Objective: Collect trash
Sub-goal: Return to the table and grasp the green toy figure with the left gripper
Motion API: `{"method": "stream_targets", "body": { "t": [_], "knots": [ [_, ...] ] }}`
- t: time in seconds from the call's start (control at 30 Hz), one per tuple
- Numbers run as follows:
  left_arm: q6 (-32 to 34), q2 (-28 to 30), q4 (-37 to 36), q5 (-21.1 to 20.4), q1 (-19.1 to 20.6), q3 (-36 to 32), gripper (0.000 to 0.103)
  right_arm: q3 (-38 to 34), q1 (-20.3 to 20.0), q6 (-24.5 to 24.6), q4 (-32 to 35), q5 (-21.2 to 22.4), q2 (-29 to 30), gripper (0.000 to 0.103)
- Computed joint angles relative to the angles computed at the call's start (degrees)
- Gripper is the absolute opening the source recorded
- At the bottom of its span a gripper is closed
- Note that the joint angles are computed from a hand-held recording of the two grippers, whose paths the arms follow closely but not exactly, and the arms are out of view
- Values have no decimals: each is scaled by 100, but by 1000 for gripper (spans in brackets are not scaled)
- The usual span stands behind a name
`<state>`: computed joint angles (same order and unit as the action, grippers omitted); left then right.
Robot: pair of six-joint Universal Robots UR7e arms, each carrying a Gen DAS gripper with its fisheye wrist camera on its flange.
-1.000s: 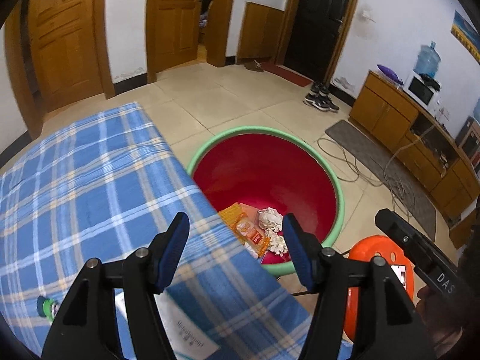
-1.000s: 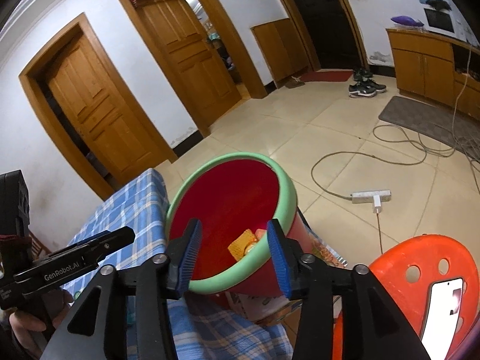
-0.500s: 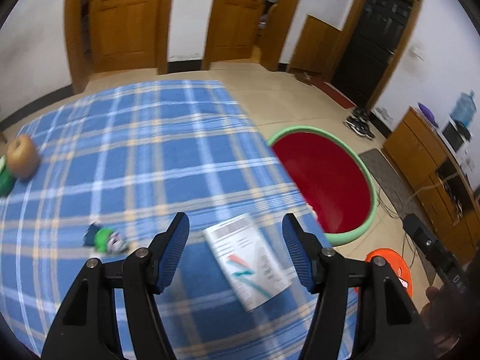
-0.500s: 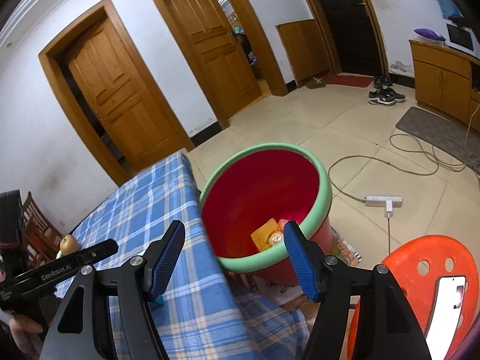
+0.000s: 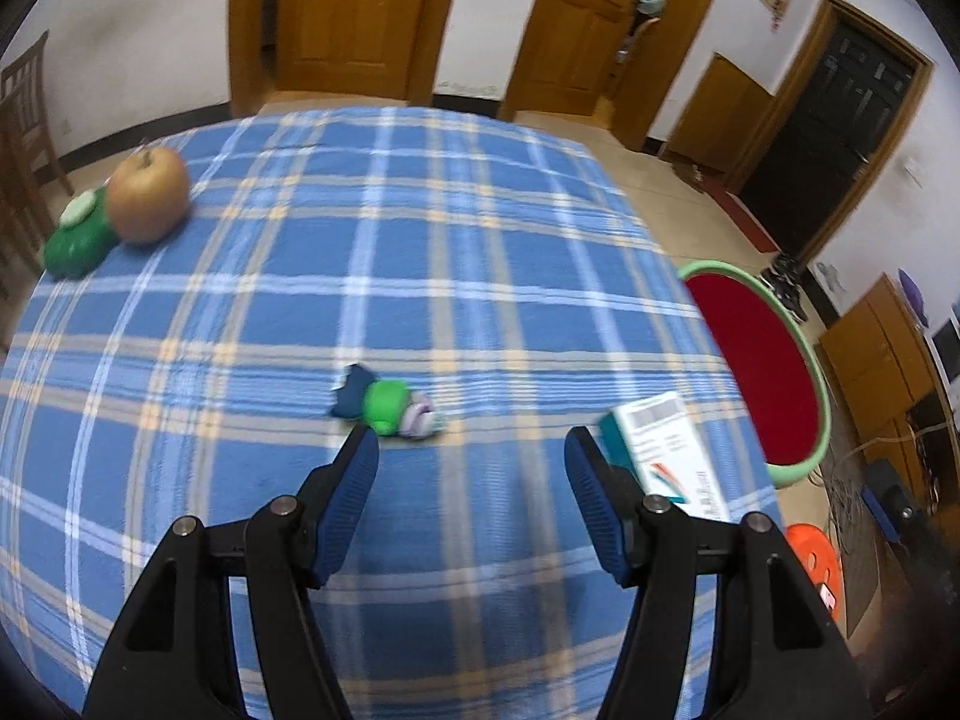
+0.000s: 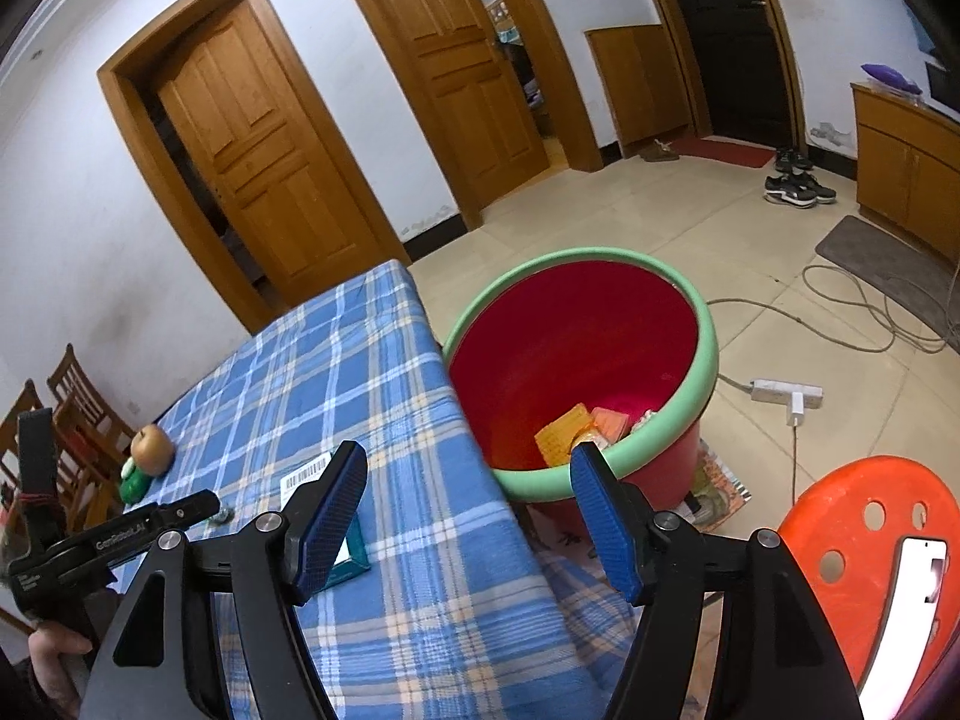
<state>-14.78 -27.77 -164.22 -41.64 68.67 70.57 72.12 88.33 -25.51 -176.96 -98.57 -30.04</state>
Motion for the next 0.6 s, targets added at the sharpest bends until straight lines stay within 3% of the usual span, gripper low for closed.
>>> {"method": "stream_targets", "body": {
  "t": [0.43,0.5,0.57,0.6],
  "knots": [
    [175,309,-38,100,259,-509,63,-369,-6,78,397,-161,233,72],
    [303,387,-50,199,260,-621,57,-411,-9,100,461,-165,254,72],
    [435,441,-114,303,261,-675,40,-441,-10,98,508,-161,270,72],
    [464,449,-112,337,263,-684,36,-457,-6,94,534,-161,282,72]
  ]
}}
